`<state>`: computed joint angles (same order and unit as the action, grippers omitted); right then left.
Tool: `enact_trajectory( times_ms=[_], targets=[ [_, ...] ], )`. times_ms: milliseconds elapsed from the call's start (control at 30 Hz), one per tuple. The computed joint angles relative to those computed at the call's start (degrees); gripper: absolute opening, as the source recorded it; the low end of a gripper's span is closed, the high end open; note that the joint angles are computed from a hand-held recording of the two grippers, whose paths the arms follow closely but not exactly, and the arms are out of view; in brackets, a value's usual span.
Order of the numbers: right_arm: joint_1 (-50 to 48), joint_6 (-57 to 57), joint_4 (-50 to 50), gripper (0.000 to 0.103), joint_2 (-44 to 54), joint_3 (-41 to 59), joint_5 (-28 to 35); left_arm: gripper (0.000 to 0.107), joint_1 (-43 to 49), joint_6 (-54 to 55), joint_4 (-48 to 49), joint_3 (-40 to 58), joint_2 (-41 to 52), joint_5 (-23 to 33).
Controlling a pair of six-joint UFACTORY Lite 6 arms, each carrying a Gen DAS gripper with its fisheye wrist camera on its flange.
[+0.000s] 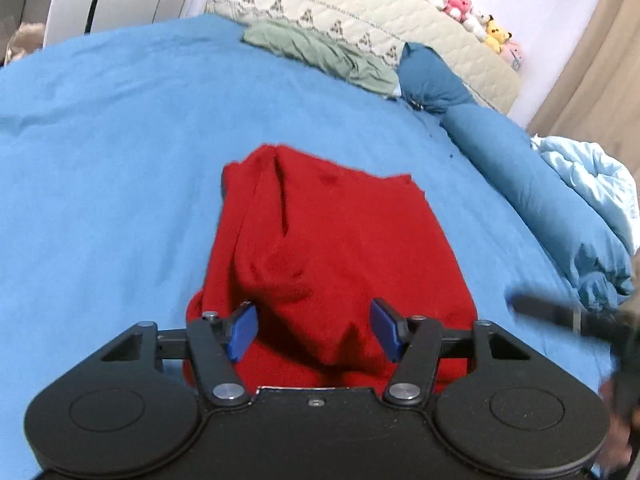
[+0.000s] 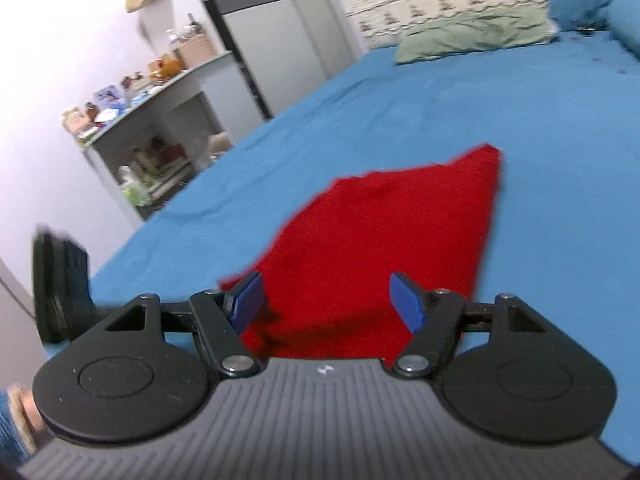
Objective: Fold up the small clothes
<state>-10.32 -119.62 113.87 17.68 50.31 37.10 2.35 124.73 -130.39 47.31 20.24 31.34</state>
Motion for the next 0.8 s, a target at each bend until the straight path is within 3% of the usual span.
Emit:
enact_trajectory(
  times_ms=[33,67,100,133,167,233,433,500,633,733,800],
  targets=[
    [-0.4,-3.6,3.1,0.087,-1.1,-3.1,0.2,0.058,-1.0,0.7,-1.4,1.1,0.3,-1.6],
    [-0.7,-6.8,5.7,0.087,-2.2,-6.1,0.5,0.043,-1.7,-0.6,-0.4,3.7,1.9,-3.7],
    [-1.4,-9.5,7.5,0.087,-3.1,-9.0,1.1,0.018,-2.3,-2.6,1.1,5.4,2.5,-6.4],
    [-1.3,-11.7,9.8,0.087,-2.8,-10.4,1.3,0.004,-3.1,-4.7,2.3,7.6,3.5,-9.3],
    [-1.3,-13.2,11.4,0.087,-2.5,-11.7,1.8,0.005,-3.6,-6.4,3.1,9.4,4.4,-11.1],
    [-3.0,-14.7,11.9,0.087,-2.3,-14.0,3.1,0.005,-2.6,-5.4,1.1,8.1,2.7,-9.2],
    [-6.4,-16.2,12.0,0.087,-1.5,-17.3,6.7,0.005,0.5,9.2,-14.7,-9.9,-12.5,-1.1],
    [-6.8,-16.9,12.0,0.087,-0.7,-17.3,6.6,0.005,-0.2,16.5,-22.1,-11.8,-8.9,-0.3],
    [-4.9,-20.0,14.1,0.087,-0.7,-17.7,3.6,0.013,3.4,13.8,-18.9,-10.6,1.3,7.4],
    [-2.0,-28.7,20.9,0.087,-2.9,-19.8,0.5,0.036,5.2,9.6,-15.7,-11.5,-1.0,8.6],
    [0.7,-36.1,28.2,0.087,-3.2,-20.6,-1.7,0.057,3.4,14.9,-20.3,-13.1,-4.0,6.9]
  ],
)
